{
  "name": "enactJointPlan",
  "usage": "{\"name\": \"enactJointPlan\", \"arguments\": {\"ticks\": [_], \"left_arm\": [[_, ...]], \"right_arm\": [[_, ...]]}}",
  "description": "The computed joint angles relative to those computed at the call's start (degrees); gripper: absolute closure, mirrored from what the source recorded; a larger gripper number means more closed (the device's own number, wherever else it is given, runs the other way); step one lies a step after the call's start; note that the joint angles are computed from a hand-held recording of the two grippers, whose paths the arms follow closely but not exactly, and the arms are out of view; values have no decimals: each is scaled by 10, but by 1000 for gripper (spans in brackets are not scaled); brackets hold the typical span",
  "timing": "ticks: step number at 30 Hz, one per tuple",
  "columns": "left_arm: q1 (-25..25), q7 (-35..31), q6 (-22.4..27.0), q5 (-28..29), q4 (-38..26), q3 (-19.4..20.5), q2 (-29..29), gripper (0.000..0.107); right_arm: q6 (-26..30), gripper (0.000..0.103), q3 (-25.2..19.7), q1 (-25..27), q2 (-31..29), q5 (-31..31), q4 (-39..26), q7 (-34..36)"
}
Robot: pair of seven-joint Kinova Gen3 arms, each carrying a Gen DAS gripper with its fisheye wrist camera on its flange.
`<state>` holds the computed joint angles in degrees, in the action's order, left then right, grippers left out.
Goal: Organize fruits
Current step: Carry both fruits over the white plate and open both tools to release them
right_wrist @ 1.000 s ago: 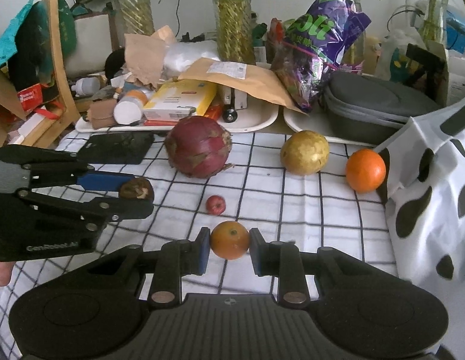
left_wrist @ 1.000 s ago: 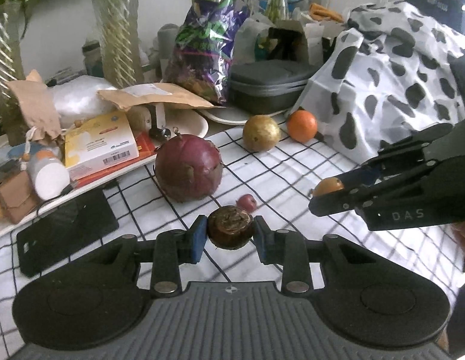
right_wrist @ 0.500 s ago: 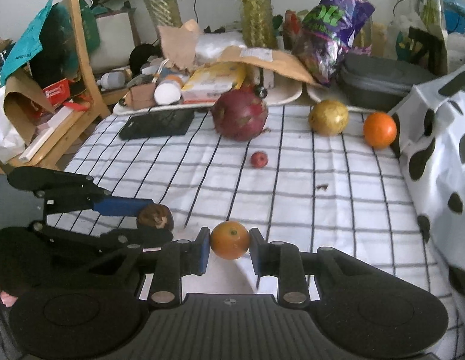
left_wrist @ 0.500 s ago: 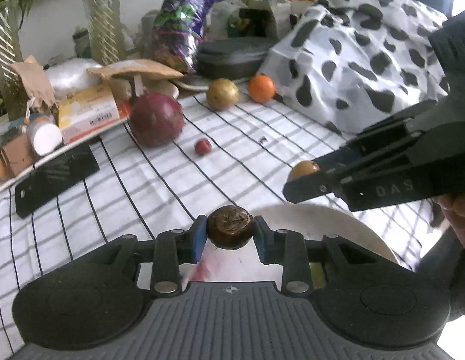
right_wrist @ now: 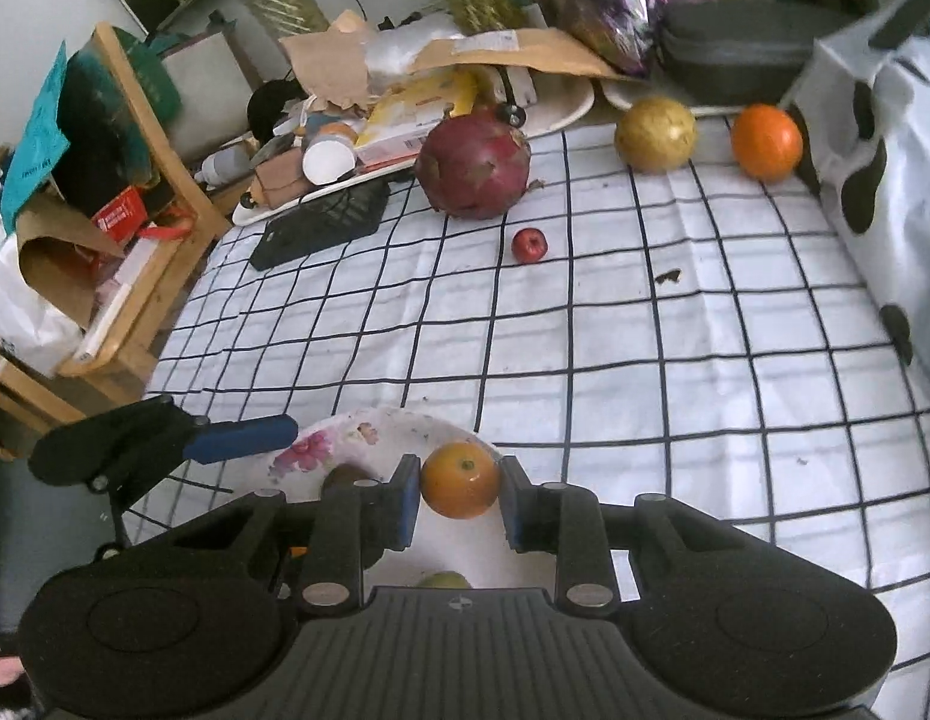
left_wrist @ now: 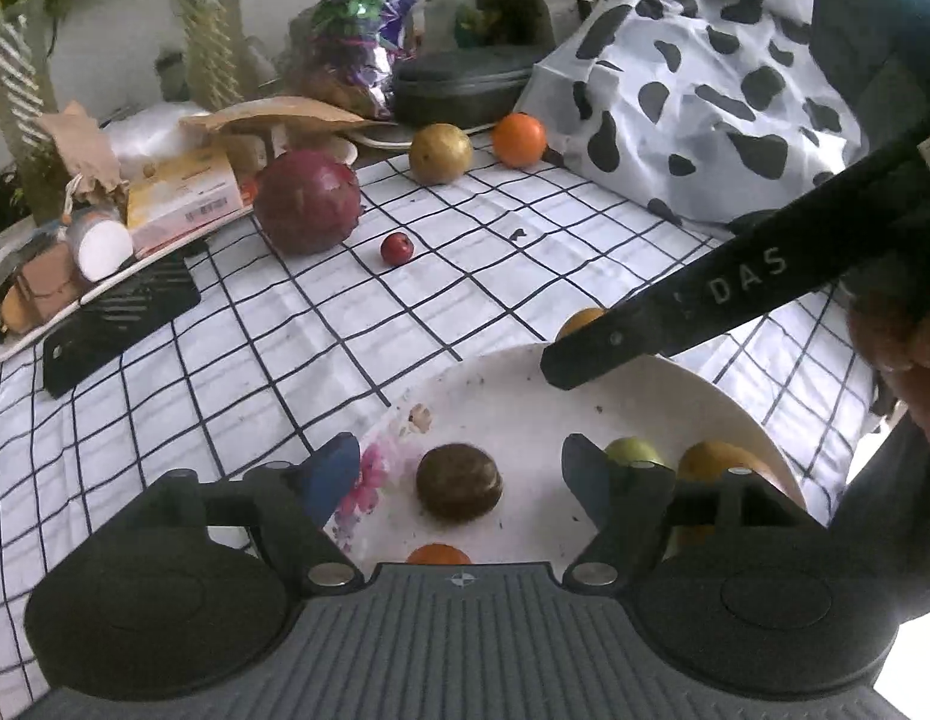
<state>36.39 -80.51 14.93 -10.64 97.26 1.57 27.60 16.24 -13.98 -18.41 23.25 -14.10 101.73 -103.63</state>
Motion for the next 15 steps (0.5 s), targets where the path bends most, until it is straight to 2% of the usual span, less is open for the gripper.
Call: {"name": "enactJointPlan", "arguments": {"ticks": [4,7,8,9,10,13,14,15], "left_arm": [[11,24,21,4,3,-10,-13,34],[46,67,26,-17,12,-42,-26,34],[56,82,29,-26,14,-50,-29,34],[69,100,33,-37,16,-60,-32,34],[83,121,36,-51,17,-72,-34,34],[111,169,44,-91,19,-91,-40,34],[117,183,47,-103,20,-94,-41,34],[122,196,50,-115,20,-96,-42,34]], "right_arm": [[0,74,-47,44,8,-33,1,32],[-3,73,-71,65,11,-59,1,52],[1,56,-76,70,14,-69,-1,53],[6,44,-77,73,15,-78,-3,52],[6,27,-68,65,11,-83,-1,43],[-19,16,-52,44,-9,-76,20,38],[-22,11,-36,29,-16,-68,24,27],[-26,10,-17,11,-23,-58,30,11]]}}
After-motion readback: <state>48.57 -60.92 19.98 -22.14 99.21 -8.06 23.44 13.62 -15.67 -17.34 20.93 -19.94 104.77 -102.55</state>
